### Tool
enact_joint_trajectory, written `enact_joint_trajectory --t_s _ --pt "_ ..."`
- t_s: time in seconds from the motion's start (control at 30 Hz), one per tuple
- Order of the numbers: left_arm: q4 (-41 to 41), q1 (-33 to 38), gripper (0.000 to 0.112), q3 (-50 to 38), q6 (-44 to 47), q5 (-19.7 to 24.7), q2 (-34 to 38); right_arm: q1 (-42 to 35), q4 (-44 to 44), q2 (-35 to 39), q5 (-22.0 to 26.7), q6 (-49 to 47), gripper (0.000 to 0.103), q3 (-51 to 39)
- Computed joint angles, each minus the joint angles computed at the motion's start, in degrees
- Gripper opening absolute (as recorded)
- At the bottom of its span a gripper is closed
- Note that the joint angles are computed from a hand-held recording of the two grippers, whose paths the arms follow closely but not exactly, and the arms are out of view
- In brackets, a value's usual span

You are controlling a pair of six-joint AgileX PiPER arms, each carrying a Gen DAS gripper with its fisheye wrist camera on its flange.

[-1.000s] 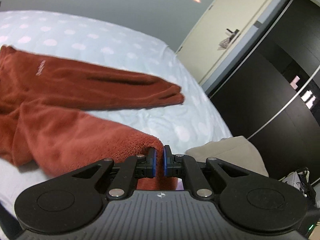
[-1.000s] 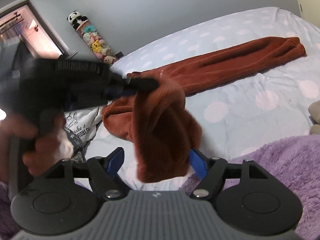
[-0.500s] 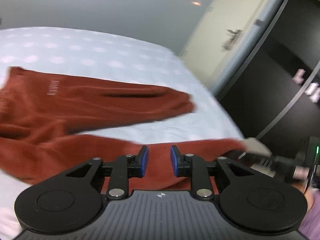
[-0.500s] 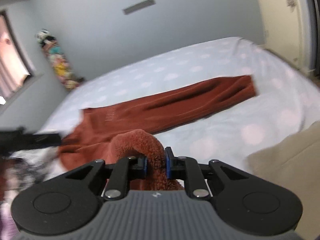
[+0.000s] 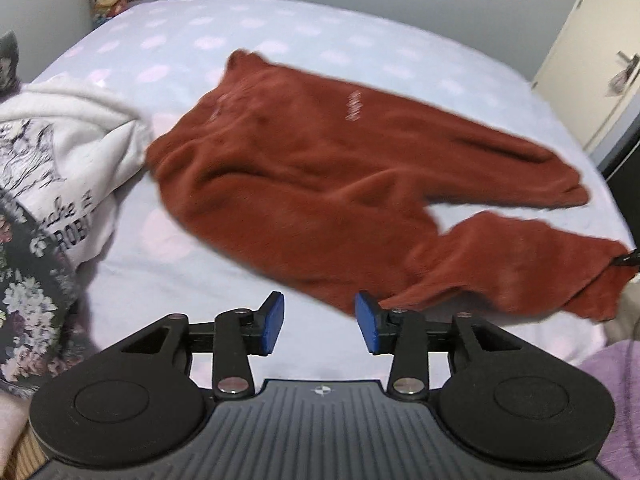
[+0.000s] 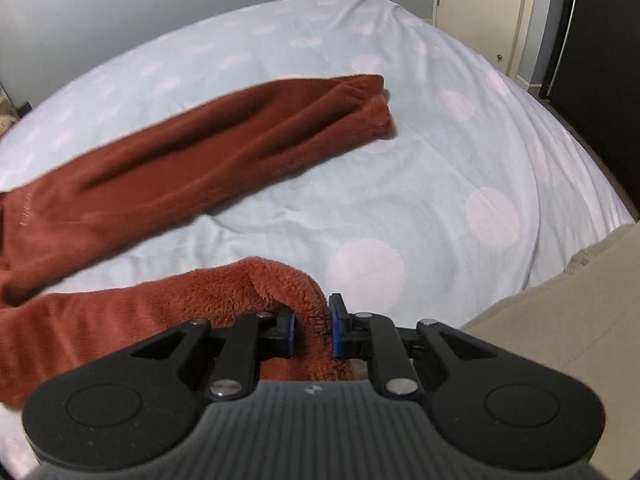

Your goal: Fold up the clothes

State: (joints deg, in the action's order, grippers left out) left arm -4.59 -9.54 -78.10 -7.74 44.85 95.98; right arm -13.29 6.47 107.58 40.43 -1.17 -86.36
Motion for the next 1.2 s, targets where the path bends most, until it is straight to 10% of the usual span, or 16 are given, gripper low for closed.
enact_joint_trajectory --t_s 0.53,0.9,0.97,1.1,1.2 --pt "-4.8 -0.2 0.055 -2.1 24.0 -2.8 9.2 -6.0 6.5 -1.4 12.6 -18.2 0.047 -6.1" --pt "-7.9 -6.0 0.058 -7.4 27.6 -3.0 14.2 -5.8 11.9 10.5 18.7 -13.7 0.041 -16.7" --pt "-8.0 -6.3 0.054 -9.0 26.3 -2.2 15.5 -5.7 12.6 13.1 19.4 -11.8 0.038 -18.6" --pt "-10.3 -5.5 0.009 -13.1 25.8 0.6 18.2 -5.6 12.1 15.4 19.3 -9.2 0.008 -19.1" --pt "-10.7 -4.9 0.002 -15.0 24.8 0.7 18.0 -7.0 13.4 13.3 17.2 -9.0 0.003 -17.8"
